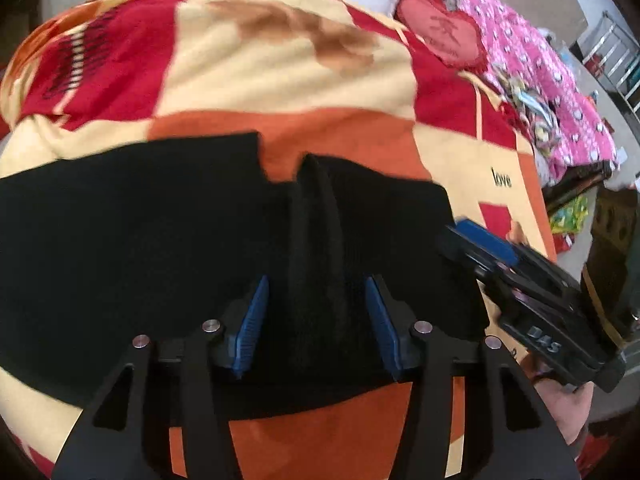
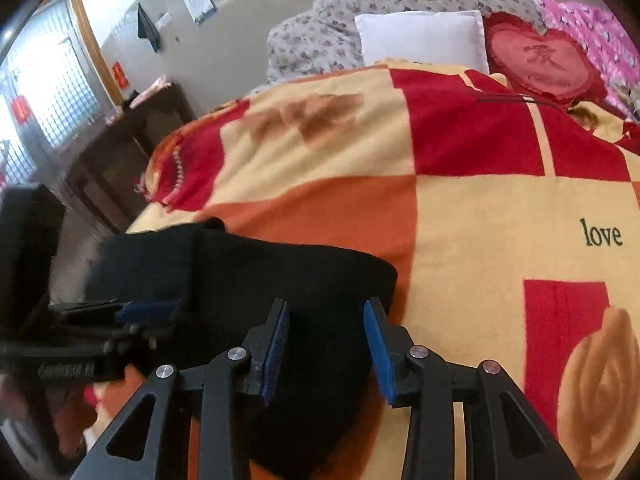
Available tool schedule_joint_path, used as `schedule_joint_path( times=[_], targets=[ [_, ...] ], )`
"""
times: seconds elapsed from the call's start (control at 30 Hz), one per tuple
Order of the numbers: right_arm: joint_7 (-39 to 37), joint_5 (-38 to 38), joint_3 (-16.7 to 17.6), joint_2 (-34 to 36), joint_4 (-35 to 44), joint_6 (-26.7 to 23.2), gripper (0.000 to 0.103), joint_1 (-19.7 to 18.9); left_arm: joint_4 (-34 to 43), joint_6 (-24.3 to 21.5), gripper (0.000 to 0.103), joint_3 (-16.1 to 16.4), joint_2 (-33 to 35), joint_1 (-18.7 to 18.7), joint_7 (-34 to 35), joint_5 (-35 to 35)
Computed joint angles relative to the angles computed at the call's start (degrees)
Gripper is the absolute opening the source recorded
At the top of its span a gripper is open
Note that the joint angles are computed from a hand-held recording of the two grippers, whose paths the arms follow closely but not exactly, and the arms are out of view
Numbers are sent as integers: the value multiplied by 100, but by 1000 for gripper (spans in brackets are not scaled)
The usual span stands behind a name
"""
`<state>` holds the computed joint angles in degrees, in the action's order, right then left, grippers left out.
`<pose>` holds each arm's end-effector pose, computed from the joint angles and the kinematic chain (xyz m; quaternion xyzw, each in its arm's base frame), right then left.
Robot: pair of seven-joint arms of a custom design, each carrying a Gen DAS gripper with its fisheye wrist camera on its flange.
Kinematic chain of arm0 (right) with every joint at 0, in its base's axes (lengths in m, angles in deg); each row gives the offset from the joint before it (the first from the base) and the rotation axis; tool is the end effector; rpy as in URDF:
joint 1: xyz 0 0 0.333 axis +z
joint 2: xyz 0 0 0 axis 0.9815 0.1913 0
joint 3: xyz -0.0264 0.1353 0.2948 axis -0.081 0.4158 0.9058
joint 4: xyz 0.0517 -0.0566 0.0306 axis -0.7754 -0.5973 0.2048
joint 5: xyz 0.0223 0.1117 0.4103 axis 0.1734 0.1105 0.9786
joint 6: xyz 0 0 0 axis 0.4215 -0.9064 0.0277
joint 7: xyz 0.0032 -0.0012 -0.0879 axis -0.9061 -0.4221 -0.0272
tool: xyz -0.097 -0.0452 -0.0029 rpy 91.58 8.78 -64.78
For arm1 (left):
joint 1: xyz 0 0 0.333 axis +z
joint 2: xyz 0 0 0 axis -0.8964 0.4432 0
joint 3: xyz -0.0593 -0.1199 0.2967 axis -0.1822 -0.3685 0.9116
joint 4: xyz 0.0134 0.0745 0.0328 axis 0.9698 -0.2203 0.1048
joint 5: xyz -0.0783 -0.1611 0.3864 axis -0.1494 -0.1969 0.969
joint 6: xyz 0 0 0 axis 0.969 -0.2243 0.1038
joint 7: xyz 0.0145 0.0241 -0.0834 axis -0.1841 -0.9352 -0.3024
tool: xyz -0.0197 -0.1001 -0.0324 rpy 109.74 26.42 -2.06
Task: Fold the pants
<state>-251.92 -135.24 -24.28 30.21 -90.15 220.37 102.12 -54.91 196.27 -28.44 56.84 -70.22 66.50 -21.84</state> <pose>0.5647 0.3034 0.4596 -0.4621 0.7868 -0.2863 0.2923 0.7388 -0.2441 0.5184 0.3752 -0.8861 0.2651 0.0623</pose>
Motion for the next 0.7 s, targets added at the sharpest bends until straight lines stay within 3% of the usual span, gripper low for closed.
schedule_joint_path(
  times=[0.07,0.1,0.13,0.3,0.4,0.53,0.7],
  targets=[
    [128,-66,-21,-49,-63,114,38,-22,-443,465,39,-5,-247,-58,144,30],
    [169,-72,-26,-91,-112,181,38,-39,-405,408,21,-15,-229,-67,165,27],
    [248,-104,-30,-175,-201,309,38,-61,-167,125,14,-54,-96,-37,109,-54],
    [368,-355,110,-372,-207,228,38,-64,-118,108,12,-104,-201,113,376,-285],
    [107,-378,159,-286,-19,282,37,-54,-312,393,12,-49,-391,265,550,-470],
    [-547,56,97,233,461,214,37,-23,-229,476,12,125,-215,167,211,-181],
    [-1098,390,-134,752,949,-112,38,147,-241,635,12,90,-73,139,5,-62]
  ],
)
